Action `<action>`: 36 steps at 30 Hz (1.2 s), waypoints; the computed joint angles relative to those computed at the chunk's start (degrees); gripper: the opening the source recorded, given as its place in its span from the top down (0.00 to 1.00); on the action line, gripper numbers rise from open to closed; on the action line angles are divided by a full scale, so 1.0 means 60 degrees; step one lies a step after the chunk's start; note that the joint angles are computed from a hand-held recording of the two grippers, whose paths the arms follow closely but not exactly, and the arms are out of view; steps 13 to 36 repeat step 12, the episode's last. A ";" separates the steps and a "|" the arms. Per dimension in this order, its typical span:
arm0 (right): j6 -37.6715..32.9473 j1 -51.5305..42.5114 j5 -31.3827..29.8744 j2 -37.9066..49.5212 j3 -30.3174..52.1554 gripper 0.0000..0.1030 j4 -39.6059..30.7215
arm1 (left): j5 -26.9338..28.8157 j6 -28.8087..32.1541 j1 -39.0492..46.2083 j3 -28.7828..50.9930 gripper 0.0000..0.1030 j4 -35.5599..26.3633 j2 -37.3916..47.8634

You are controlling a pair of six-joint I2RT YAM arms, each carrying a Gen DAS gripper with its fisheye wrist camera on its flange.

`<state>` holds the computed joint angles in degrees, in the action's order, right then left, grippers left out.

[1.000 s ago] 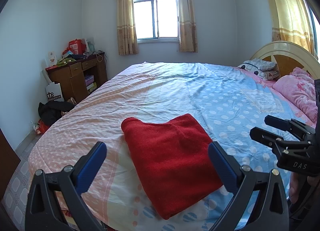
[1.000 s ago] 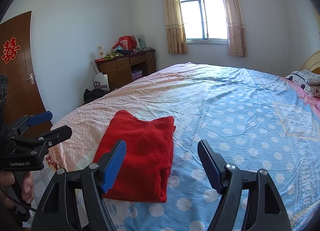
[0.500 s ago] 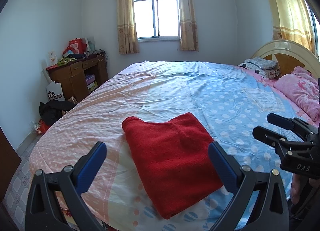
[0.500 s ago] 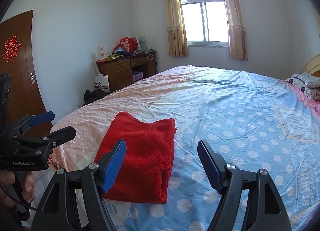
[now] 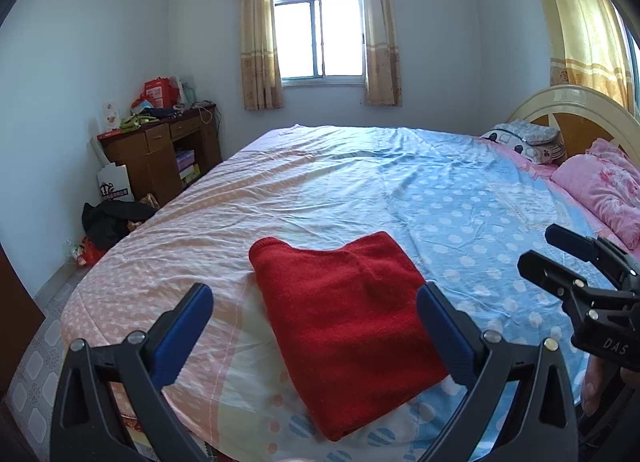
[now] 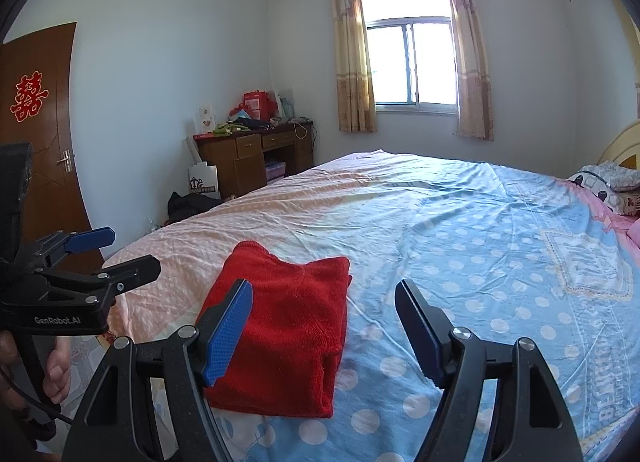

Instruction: Fold small clothes

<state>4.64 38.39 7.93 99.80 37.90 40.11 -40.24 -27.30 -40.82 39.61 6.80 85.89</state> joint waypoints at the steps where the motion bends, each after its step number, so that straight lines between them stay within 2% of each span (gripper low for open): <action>1: -0.0006 0.0004 0.0003 0.0001 0.0000 0.28 0.0010 | 0.0033 -0.0013 0.0039 0.0002 0.00 -0.0022 -0.0013; 10: -0.0032 0.0055 -0.0036 0.0131 0.0052 0.28 -0.0028 | -0.0534 0.0190 -0.0089 -0.0156 0.00 0.0315 0.0036; 36: -0.0039 0.0057 -0.0040 0.0163 0.0080 0.28 -0.0052 | -0.0500 0.0292 -0.0098 -0.0170 0.00 0.0400 0.0046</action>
